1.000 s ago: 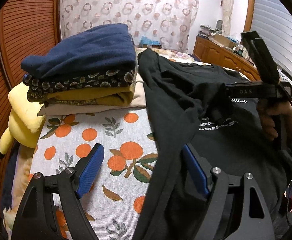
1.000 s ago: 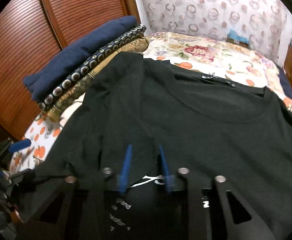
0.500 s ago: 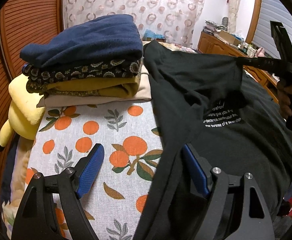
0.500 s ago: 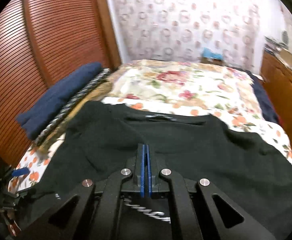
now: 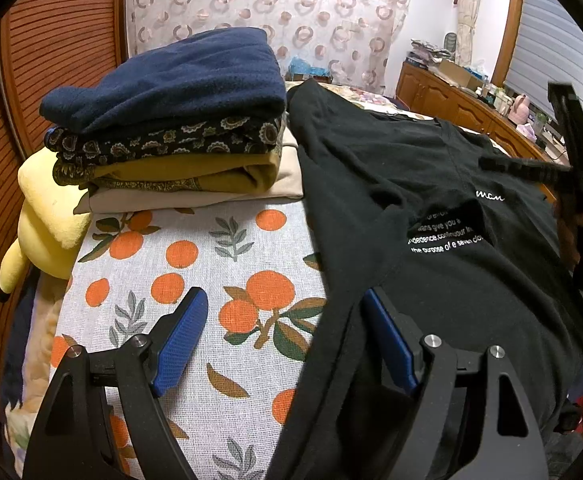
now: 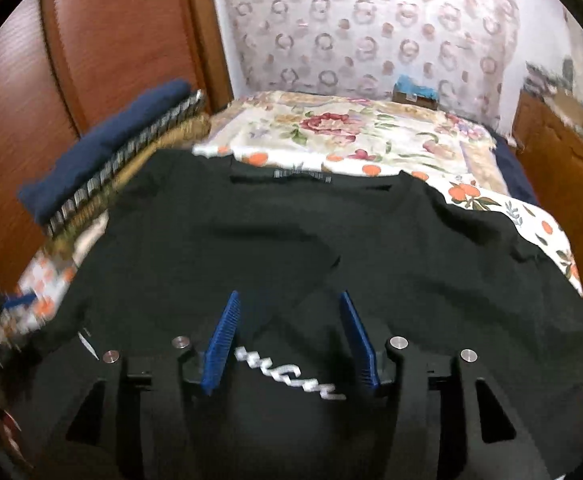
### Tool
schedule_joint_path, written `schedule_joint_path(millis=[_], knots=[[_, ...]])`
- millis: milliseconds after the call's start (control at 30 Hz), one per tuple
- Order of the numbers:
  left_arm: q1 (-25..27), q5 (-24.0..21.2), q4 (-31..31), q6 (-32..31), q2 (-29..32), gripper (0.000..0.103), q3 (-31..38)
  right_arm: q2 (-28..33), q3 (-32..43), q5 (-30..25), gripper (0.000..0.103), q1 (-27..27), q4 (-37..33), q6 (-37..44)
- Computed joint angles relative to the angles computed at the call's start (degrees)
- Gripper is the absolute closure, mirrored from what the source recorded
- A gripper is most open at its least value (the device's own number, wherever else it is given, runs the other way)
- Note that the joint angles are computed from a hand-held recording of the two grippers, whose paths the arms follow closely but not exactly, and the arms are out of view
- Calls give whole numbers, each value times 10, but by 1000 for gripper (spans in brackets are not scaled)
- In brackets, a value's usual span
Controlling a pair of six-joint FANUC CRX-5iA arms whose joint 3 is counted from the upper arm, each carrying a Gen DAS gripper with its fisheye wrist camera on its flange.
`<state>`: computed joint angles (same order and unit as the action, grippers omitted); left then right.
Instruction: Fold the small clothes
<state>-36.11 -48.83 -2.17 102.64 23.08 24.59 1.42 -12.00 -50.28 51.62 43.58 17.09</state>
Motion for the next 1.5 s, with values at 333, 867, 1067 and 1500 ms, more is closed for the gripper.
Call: schedule_joint_path(millis=[333, 867, 1067, 1500], knots=[[0, 71, 29, -36, -26, 23, -35, 39, 32, -47, 36, 3, -9, 36], [-22, -131, 77, -129, 189, 61, 298, 59, 55, -70, 17, 8, -12, 17], [-15, -165, 85, -111, 220, 71, 342, 59, 53, -70, 16, 8, -11, 16], [-1, -41, 70, -87, 114, 98, 194, 57, 50, -69, 16, 8, -11, 15]])
